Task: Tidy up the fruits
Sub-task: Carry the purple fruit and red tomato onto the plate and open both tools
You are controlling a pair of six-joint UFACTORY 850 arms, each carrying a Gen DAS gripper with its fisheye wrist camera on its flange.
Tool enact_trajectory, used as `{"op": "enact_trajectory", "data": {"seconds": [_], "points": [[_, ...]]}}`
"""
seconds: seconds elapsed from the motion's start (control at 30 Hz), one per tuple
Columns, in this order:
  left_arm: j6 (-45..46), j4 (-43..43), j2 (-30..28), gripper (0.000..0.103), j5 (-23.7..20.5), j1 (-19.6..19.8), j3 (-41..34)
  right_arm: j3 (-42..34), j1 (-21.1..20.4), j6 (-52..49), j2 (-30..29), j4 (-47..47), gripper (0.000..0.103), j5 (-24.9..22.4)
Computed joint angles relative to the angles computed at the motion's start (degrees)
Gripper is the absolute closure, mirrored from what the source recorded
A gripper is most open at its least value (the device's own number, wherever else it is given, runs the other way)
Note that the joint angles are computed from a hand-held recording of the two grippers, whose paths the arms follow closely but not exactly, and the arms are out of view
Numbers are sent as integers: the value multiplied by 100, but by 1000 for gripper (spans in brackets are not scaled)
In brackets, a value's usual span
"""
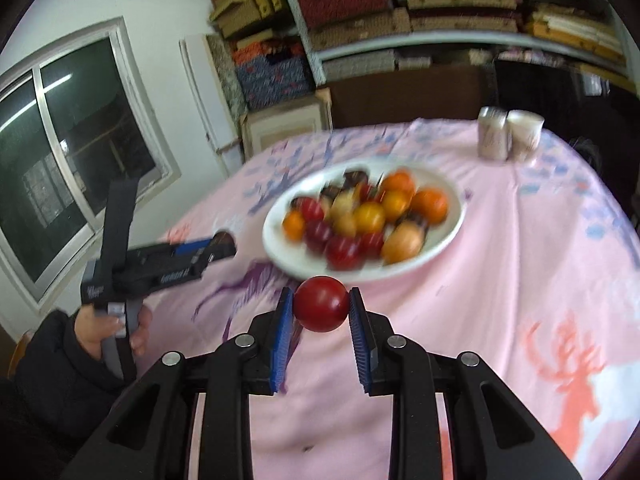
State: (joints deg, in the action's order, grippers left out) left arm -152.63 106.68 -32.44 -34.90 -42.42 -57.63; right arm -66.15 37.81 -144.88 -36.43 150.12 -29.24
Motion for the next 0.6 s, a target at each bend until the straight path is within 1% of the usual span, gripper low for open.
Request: {"op": "enact_trajectory", "data": {"seconds": [0.07,0.13,0.2,0.33,0.4,0.43,0.47,0.5,0.57,0.6], "points": [[280,-100,-41,62,238,109,-252,-198,-83,-225,6,234,75,-8],[728,-329,-165,62,524,258,-624,-618,-149,-139,-162,244,75,146],[1398,-822,-397,62,673,399,-1109,-1076,-168,-32,-420,203,75,323],[2120,-1409,-838,62,1136,699,-1906,-2151,-133,428,-1152,-184,75,742],[2619,-1816,-1067,62,1237,777,-2266,-2525,-130,626,-1446,-338,74,854],[2864,-2036,-1183,62,1265,802,-2440,-2730,-133,791,-1607,-489,70,920],[2870,-2037,-1241,60,1269,816,-2517,-2899,-149,974,-1753,-671,59,954],[2728,-1903,-1261,52,1281,817,-2536,-2997,-156,971,-1852,-667,56,979],[2257,-1504,-1229,42,1133,777,-2449,-3040,-202,1303,-1935,-1028,56,944],[2072,-1362,-1194,41,1087,758,-2378,-2987,-225,1297,-1910,-1043,56,915]]}}
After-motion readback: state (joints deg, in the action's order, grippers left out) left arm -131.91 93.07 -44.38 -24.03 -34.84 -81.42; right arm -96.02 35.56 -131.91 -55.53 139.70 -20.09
